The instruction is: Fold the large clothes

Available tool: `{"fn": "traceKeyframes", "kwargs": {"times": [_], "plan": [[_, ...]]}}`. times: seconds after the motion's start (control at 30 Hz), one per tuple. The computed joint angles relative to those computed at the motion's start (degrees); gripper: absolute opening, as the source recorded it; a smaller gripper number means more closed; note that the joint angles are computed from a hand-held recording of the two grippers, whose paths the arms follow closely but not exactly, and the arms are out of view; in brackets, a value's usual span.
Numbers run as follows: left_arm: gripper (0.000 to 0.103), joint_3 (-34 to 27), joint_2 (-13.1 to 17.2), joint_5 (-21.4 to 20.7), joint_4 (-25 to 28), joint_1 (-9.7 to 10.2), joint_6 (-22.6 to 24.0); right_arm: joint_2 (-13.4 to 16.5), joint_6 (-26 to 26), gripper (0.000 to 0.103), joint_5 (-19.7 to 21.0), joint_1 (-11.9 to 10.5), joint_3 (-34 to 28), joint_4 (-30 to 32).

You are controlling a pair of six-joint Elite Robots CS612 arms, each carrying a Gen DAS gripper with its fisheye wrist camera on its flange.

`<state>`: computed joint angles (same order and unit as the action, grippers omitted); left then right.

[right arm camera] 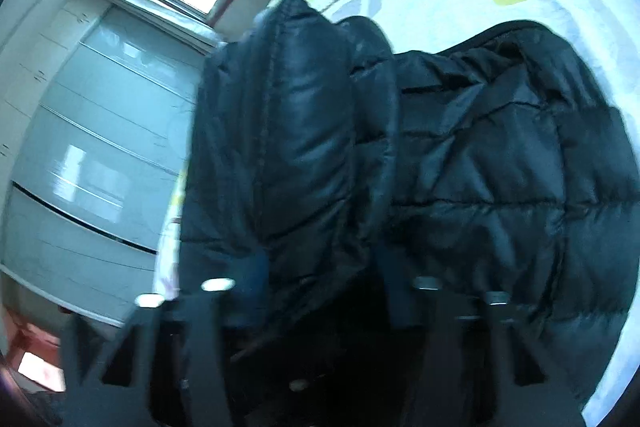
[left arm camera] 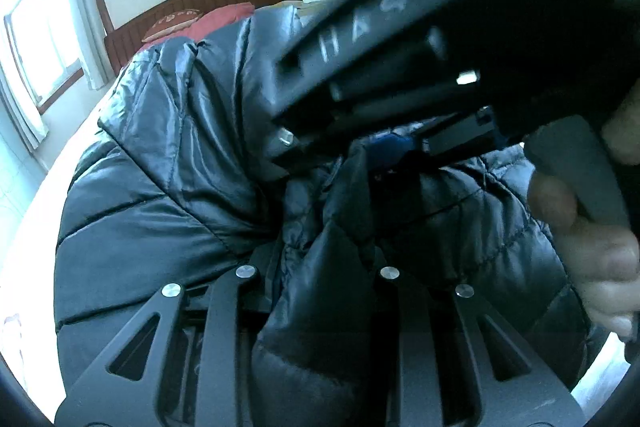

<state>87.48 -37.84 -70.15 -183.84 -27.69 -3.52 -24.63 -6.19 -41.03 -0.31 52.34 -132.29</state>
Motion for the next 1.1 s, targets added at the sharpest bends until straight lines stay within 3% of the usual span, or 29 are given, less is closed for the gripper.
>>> {"fn": "traceKeyframes", "kwargs": {"times": [0.1, 0.33, 0.47, 0.57, 0.67, 0.73, 0.77, 0.87, 0.97, 1.1], "plan": [[0.023, 0.45, -0.75, -0.57, 1.15, -0.03, 0.36, 0.32, -1.1, 0.021, -0.02, -0.04, -1.03, 1.97], [0.025, 3.23, -4.6, -8.8, 3.43, 1.98, -1.4, 0.41, -3.66, 0.019, 0.48, 0.14, -1.81, 3.29], [0.027, 7.17, -7.1, -12.09, -0.42, 2.35, 1.29, 0.28, -1.86, 0.019, -0.51, 0.09, -0.92, 1.54], [0.028, 11.56, -9.36, -15.97, -7.23, 2.89, 3.5, 0.06, -0.16, 0.019, -0.66, 0.09, 0.09, -0.48], [0.034, 14.68, -11.05, -21.34, -12.67, 4.95, -0.17, -0.52, 1.56, 0.018, -0.48, -0.17, 1.75, -2.99], [0.055, 15.48, -11.25, -22.68, -16.1, 7.48, -6.37, -1.2, 2.75, 0.017, -1.14, -0.17, 3.28, -6.12], [0.057, 15.52, -10.91, -22.9, -17.71, 8.77, -10.55, -1.74, 2.63, 0.017, -1.35, -0.4, 4.31, -7.22], [0.06, 13.51, -9.26, -23.37, -14.7, 11.84, -18.72, -3.84, 4.36, 0.014, -3.08, -0.56, 8.2, -13.92], [0.06, 11.79, -7.69, -28.35, -12.62, 14.28, -25.47, -5.99, 6.53, 0.013, -5.14, -1.45, 11.89, -21.16], [0.066, 10.46, -6.53, -30.77, -15.37, 14.14, -24.4, -8.42, 7.74, 0.013, -9.02, -3.06, 16.02, -26.93]]}}
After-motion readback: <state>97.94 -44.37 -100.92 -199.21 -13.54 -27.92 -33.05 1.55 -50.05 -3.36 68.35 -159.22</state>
